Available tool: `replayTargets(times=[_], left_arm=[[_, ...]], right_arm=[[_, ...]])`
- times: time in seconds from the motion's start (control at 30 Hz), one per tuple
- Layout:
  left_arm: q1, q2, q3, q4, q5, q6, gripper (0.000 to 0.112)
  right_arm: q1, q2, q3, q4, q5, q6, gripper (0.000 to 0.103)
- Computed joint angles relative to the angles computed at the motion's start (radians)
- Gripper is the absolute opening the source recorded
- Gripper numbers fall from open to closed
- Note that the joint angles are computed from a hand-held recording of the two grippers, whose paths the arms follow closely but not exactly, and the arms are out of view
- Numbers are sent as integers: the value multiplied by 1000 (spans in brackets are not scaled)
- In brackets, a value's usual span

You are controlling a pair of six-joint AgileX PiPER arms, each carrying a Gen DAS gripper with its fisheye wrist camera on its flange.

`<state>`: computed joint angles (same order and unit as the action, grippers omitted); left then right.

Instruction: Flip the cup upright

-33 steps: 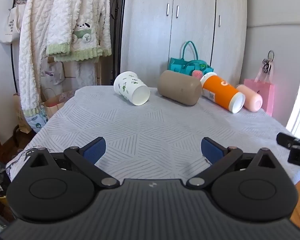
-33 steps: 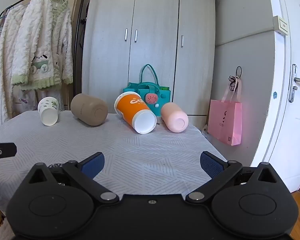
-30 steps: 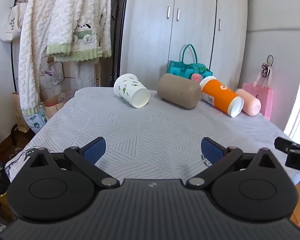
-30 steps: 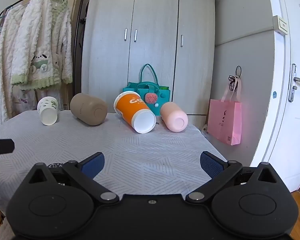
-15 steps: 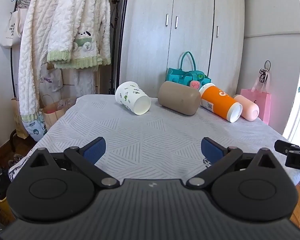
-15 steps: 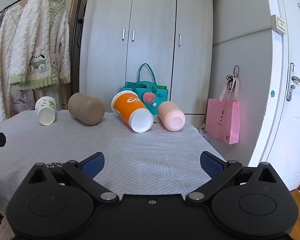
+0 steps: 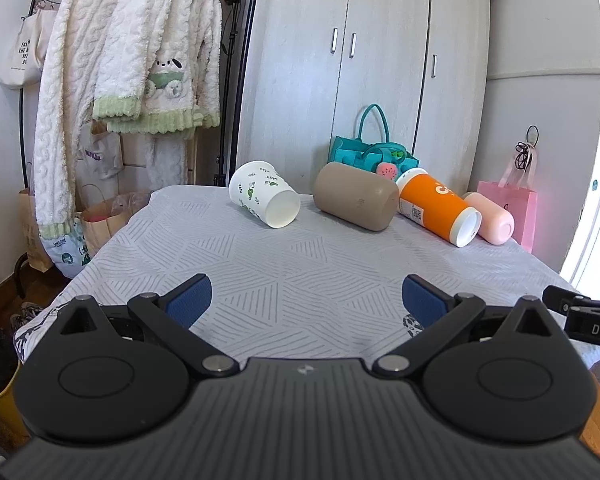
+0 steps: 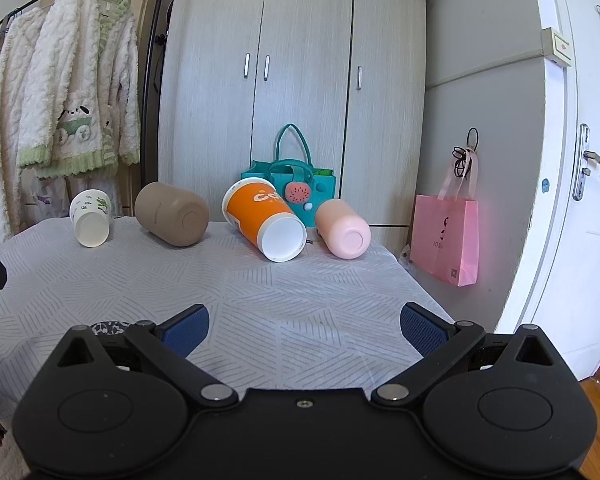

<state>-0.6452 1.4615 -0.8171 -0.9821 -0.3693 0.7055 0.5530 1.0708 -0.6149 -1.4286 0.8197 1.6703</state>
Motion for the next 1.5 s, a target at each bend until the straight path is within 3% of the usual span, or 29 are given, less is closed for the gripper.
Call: replayTargets(times=[1.0,1.2,1.5], left_arm=[[6,10,-8,-6,6,-9,103],[-27,23,-11,-73,-53,61,103],[-24,23,-19,-125,-30,109,103]], right_arm=[[-8,-12,26,-15,-6,20,103],[-9,-16,21,-6,-9,6,103],[11,4,-8,26,16,-22,103]])
